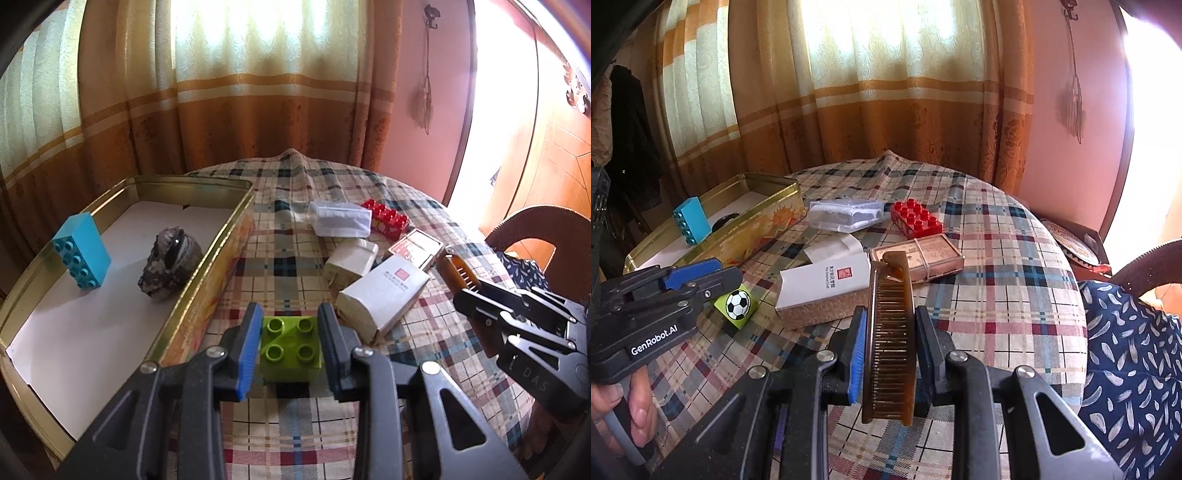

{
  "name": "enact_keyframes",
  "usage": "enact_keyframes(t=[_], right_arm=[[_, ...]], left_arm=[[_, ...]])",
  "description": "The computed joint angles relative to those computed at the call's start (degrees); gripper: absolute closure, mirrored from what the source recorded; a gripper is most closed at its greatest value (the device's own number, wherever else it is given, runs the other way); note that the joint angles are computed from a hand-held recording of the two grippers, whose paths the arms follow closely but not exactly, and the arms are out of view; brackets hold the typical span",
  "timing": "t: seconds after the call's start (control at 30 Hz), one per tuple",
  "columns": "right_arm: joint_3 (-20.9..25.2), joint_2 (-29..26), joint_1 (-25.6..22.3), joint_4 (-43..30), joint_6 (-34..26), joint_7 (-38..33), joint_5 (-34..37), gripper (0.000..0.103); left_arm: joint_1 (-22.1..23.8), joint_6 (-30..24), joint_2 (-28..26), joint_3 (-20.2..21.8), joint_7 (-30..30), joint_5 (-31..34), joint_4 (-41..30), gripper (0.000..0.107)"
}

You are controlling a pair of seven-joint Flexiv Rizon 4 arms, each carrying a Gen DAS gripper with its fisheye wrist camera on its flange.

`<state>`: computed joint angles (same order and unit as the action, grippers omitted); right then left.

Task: Organize rigid objects
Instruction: 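Lift the green brick and the brown comb and carry them toward the tray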

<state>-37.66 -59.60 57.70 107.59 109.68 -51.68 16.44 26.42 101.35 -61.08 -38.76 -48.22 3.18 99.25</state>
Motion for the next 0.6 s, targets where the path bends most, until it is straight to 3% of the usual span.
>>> enact_keyframes(t=[0.6], right_arm=[[-2.15, -1.97, 2.41, -0.03, 2.56, -1.92, 3.54, 0.076]], left_arm=[[0.87, 2.92, -0.72, -0.53, -2.10, 2.94, 0.31, 0.077]])
